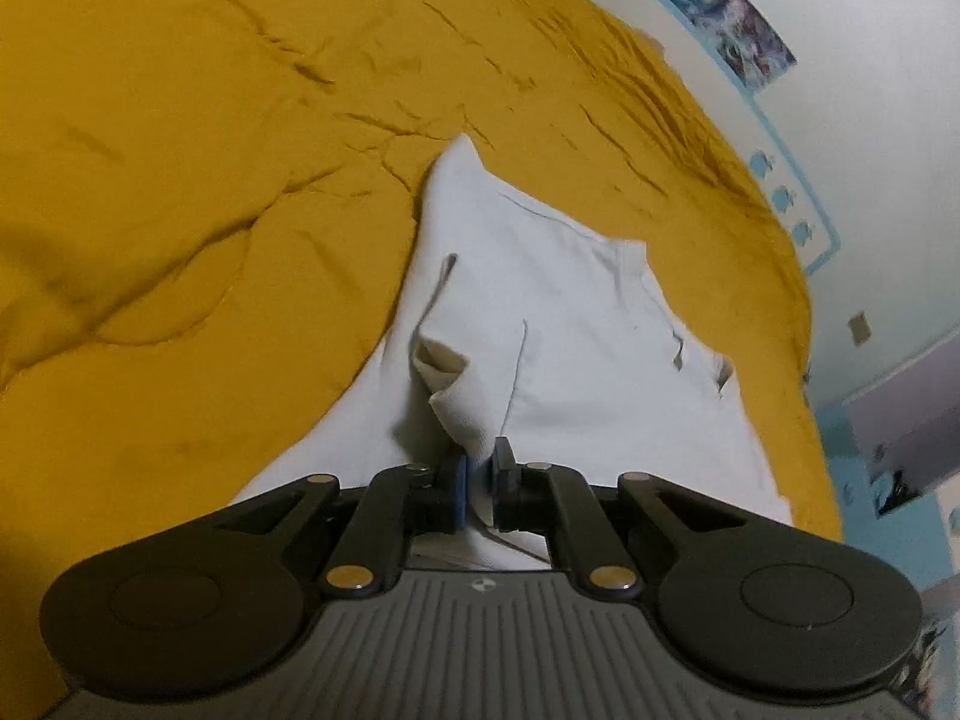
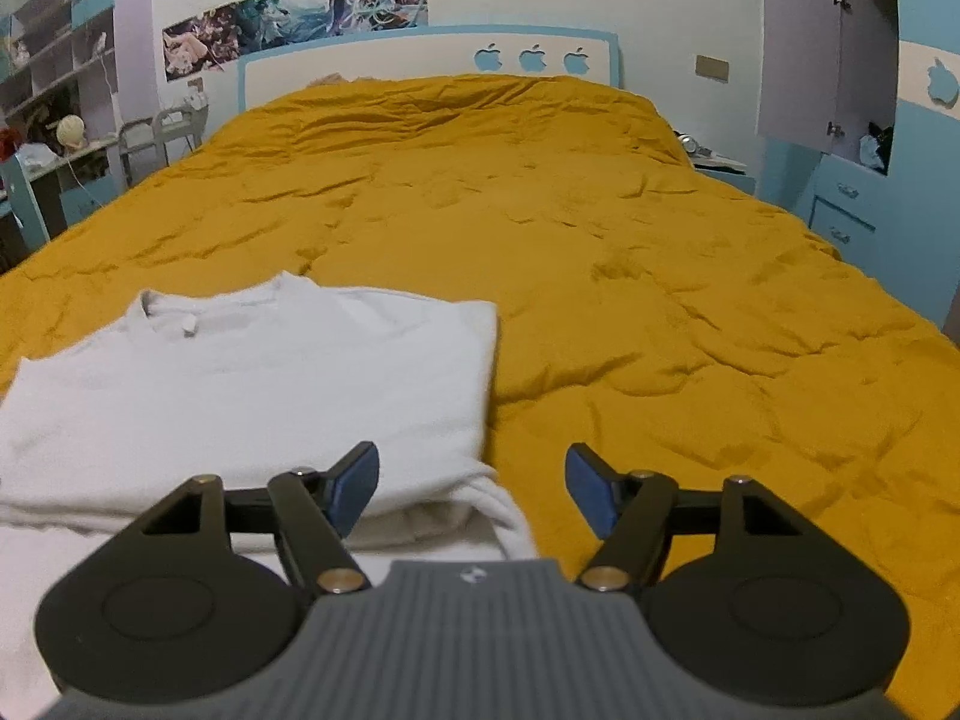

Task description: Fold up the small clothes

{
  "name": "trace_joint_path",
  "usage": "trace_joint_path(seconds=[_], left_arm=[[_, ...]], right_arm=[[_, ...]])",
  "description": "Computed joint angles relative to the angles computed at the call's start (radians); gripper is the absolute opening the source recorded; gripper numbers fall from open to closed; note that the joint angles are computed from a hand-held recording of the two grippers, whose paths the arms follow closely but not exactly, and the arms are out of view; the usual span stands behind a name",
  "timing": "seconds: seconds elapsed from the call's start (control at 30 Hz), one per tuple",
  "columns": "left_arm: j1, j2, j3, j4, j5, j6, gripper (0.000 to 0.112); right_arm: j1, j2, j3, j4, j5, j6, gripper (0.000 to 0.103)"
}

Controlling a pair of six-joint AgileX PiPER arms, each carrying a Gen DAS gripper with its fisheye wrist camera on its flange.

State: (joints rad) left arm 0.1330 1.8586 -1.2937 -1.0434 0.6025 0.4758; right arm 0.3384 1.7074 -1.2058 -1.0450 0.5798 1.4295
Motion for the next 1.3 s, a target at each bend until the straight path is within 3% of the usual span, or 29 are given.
trace_joint_path(seconds=[0.13,0.2,0.3,0.37,0.43,0.5,0.57,0.63,0.73,0.87,0.93,1.03,1.17,1.3], left_arm=[[-0.008,-0.084,0.041,0.058,-0.038,-0.048,0.009],[-0.024,-0.143,0.057,0.158,-0.079,-0.139,0.010],[-0.048,-0.201,0.081,0.121,-0.138,-0.076,0.012],[-0.057,-0.179,0.049,0.050,-0.111,0.019,0.026],[-0.066,-0.126,0.003,0.020,-0.060,0.069,0.032],[-0.083,-0.058,-0.052,0.068,-0.034,0.034,0.035],[-0.114,-0.005,-0.107,0.244,-0.029,-0.121,0.036],[-0.118,0.033,-0.122,0.320,-0.021,-0.180,0.034],[-0.092,0.049,-0.110,0.241,-0.018,-0.079,0.034],[-0.052,0.061,-0.185,0.229,0.110,-0.093,0.036],[-0.026,0.037,-0.193,0.175,0.168,-0.048,0.036],[0.022,-0.034,-0.184,0.155,0.257,0.024,0.061],[0.098,-0.183,-0.120,0.196,0.359,0.114,0.065],[0.203,-0.335,-0.018,0.219,0.477,0.195,0.073]], right_arm=[[-0.018,0.036,-0.067,-0.001,-0.026,-0.035,0.065],[-0.052,0.053,-0.097,0.021,-0.086,-0.052,0.065],[-0.152,0.084,-0.126,0.267,-0.286,-0.241,0.066],[-0.186,0.126,-0.147,0.467,-0.350,-0.369,0.066],[-0.198,0.158,-0.189,0.667,-0.296,-0.505,0.065],[-0.207,0.154,-0.167,0.754,-0.289,-0.555,0.065],[-0.204,0.155,-0.150,0.696,-0.266,-0.499,0.065],[-0.208,0.156,-0.121,0.644,-0.275,-0.458,0.065],[-0.215,0.164,-0.094,0.642,-0.305,-0.473,0.064],[-0.192,0.167,-0.133,0.608,-0.236,-0.473,0.064],[-0.185,0.134,-0.144,0.653,-0.192,-0.511,0.066],[-0.168,0.008,-0.064,0.585,-0.187,-0.464,0.068],[-0.097,-0.200,0.066,0.394,-0.114,-0.355,0.076],[0.021,-0.413,0.175,0.372,0.033,-0.360,0.078]])
